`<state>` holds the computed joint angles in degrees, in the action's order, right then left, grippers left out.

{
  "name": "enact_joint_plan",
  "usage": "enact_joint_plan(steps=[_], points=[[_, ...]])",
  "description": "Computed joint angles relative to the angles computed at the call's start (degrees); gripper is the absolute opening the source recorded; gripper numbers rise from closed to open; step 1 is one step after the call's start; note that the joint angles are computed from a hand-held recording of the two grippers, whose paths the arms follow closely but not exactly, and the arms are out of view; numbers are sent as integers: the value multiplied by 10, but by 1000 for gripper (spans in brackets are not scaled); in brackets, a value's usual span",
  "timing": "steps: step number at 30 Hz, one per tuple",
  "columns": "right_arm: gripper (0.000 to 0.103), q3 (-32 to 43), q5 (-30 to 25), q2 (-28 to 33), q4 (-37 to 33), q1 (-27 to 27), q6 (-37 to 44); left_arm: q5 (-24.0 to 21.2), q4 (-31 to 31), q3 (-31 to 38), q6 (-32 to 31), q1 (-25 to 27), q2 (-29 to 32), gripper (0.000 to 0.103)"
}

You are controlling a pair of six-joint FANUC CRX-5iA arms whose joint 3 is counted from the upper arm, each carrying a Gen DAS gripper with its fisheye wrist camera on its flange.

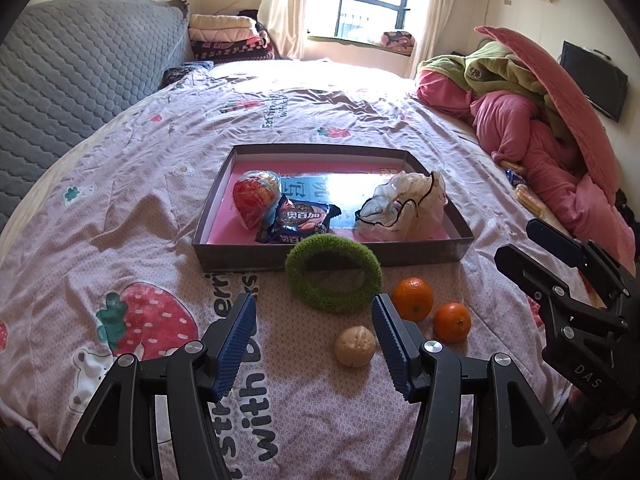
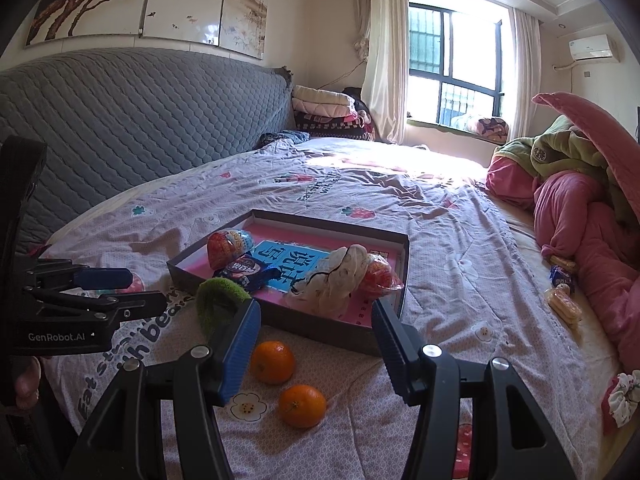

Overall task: Organize objects
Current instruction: 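Move the left tool toward the green fuzzy ring while the right tool approaches the oranges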

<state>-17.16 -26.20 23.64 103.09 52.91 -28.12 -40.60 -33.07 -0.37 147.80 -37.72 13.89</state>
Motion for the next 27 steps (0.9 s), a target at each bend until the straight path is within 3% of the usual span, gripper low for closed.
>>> enact_joint_plan(steps=[27], points=[[57,33,15,31,-172,30,170,0,48,-6,-43,14,13,62]])
